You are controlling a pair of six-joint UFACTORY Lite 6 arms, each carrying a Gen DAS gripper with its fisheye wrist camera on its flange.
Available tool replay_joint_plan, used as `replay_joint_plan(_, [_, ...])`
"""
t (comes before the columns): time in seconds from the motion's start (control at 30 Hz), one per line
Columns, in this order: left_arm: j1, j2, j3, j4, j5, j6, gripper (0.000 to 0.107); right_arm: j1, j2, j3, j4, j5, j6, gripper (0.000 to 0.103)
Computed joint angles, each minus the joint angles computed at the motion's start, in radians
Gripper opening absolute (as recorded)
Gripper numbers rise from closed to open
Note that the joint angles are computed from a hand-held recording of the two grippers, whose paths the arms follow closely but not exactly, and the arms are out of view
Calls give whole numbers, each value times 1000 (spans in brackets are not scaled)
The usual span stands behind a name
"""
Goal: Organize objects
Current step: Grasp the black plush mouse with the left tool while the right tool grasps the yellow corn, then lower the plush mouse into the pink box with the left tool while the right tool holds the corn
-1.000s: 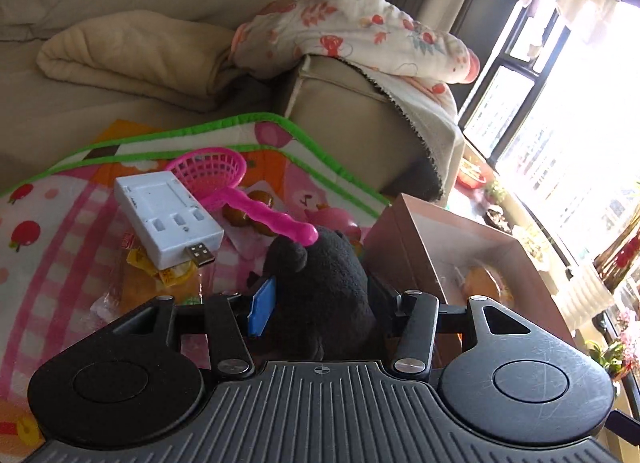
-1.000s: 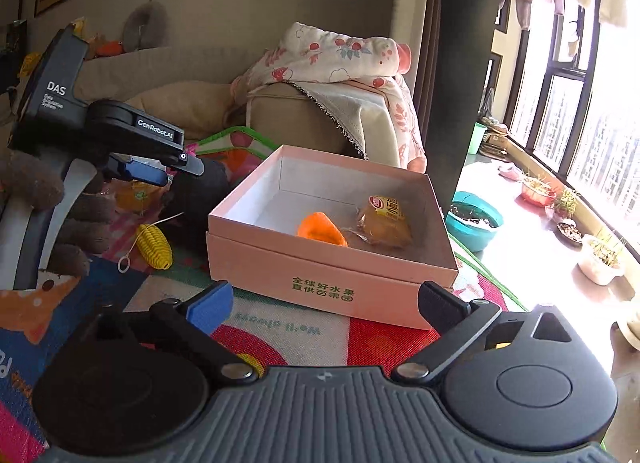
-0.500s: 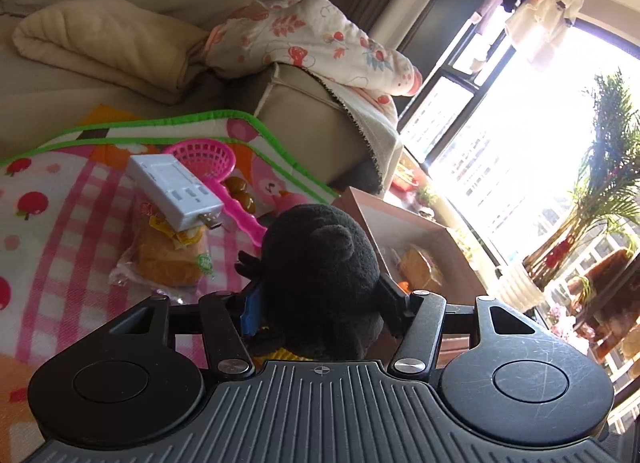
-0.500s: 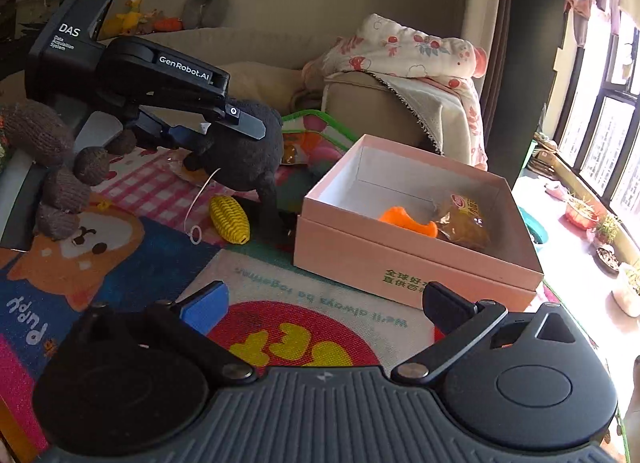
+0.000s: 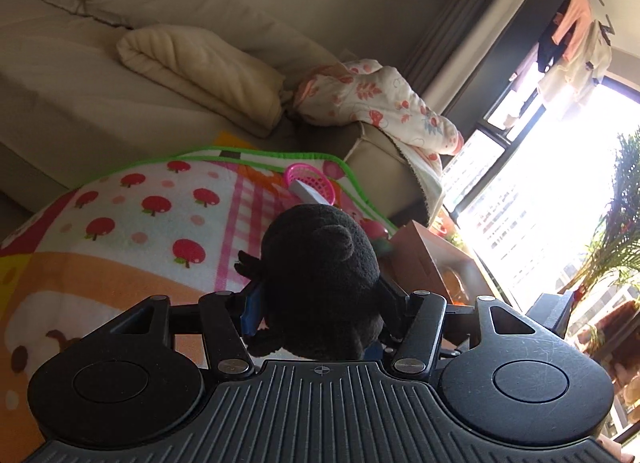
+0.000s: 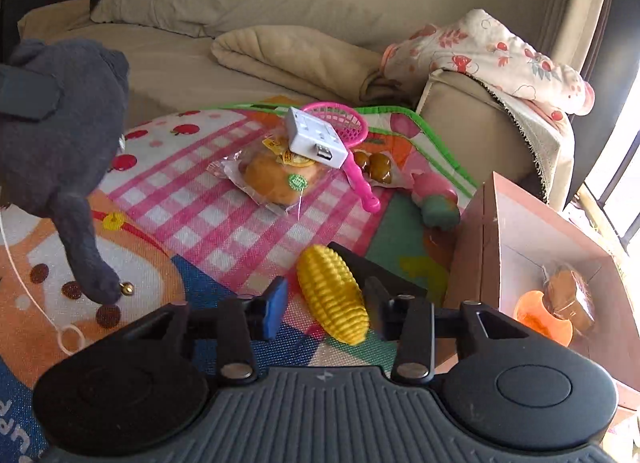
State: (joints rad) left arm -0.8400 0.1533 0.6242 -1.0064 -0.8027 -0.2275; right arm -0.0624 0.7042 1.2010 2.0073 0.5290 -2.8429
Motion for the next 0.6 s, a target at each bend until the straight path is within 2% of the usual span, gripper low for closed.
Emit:
replay_joint_plan(0.1, [-12, -5, -3, 1, -7, -5, 62, -113, -65, -64, -222, 88, 118, 29])
replay_joint_plan(0.3, [1, 152, 142, 203, 65, -124, 62, -414, -160, -175, -578, 211, 118, 29])
replay_joint_plan(0.33, [0, 192, 186, 236, 87, -133, 62, -457, -162, -182, -594, 219, 78, 30])
replay_joint_plan(0.4, [-3, 268, 282, 272, 136, -123, 62, -527, -159, -194, -575, 232, -20, 37])
replay_joint_plan(0.43, [-6, 305, 331, 277, 160, -111, 62, -558, -153, -197, -530, 236, -79, 51])
replay_joint_plan(0.47, [-11, 334, 369, 277, 176, -98, 62, -580, -147, -198, -478, 239, -131, 59])
replay_joint_plan(0.6, [-36, 419, 487, 243, 237, -22, 62, -615, -112, -172, -284, 234, -235, 63])
